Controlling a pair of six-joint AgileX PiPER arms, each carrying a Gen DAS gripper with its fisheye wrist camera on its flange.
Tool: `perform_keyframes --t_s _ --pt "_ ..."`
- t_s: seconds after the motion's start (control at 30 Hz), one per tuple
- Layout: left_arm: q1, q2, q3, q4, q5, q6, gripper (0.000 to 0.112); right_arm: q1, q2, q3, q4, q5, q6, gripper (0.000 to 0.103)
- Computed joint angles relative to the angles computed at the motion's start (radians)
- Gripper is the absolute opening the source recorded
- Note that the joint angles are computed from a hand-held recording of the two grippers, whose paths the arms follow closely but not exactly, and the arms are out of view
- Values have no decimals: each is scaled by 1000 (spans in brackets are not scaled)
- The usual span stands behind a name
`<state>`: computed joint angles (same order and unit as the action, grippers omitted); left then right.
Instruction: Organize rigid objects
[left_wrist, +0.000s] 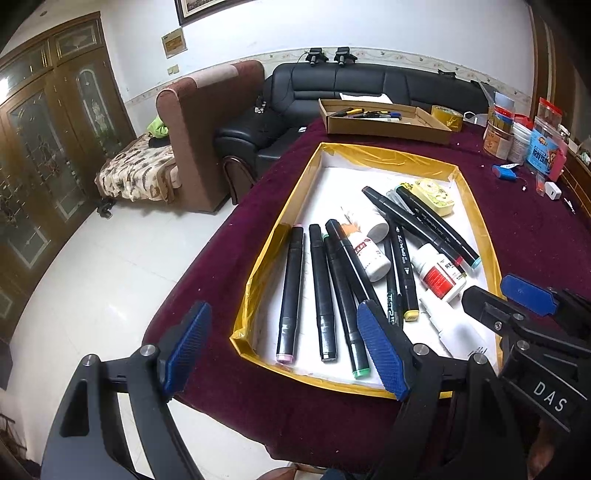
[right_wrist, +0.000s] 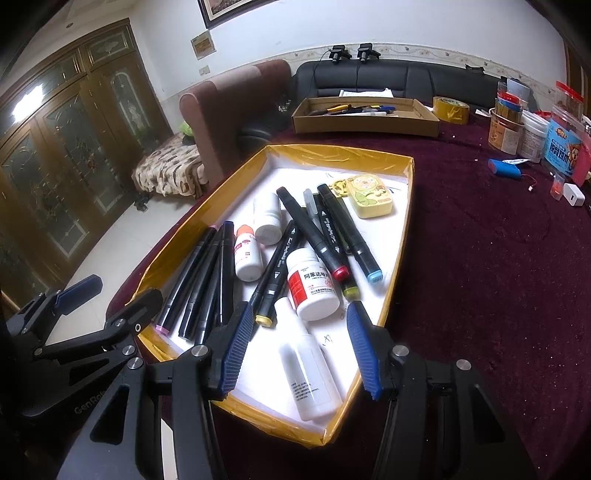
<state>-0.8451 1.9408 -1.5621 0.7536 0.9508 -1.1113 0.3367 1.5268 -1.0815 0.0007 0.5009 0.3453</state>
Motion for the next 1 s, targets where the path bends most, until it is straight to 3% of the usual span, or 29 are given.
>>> perform_keyframes --t_s 0.63,1.0 --pt "9 15 -24 -26 -3 37 81 30 14 -22 -124 21 113 48" --pt "21 28 -43 -41 -5 57 81 20 8 -10 -105 -4 115 48"
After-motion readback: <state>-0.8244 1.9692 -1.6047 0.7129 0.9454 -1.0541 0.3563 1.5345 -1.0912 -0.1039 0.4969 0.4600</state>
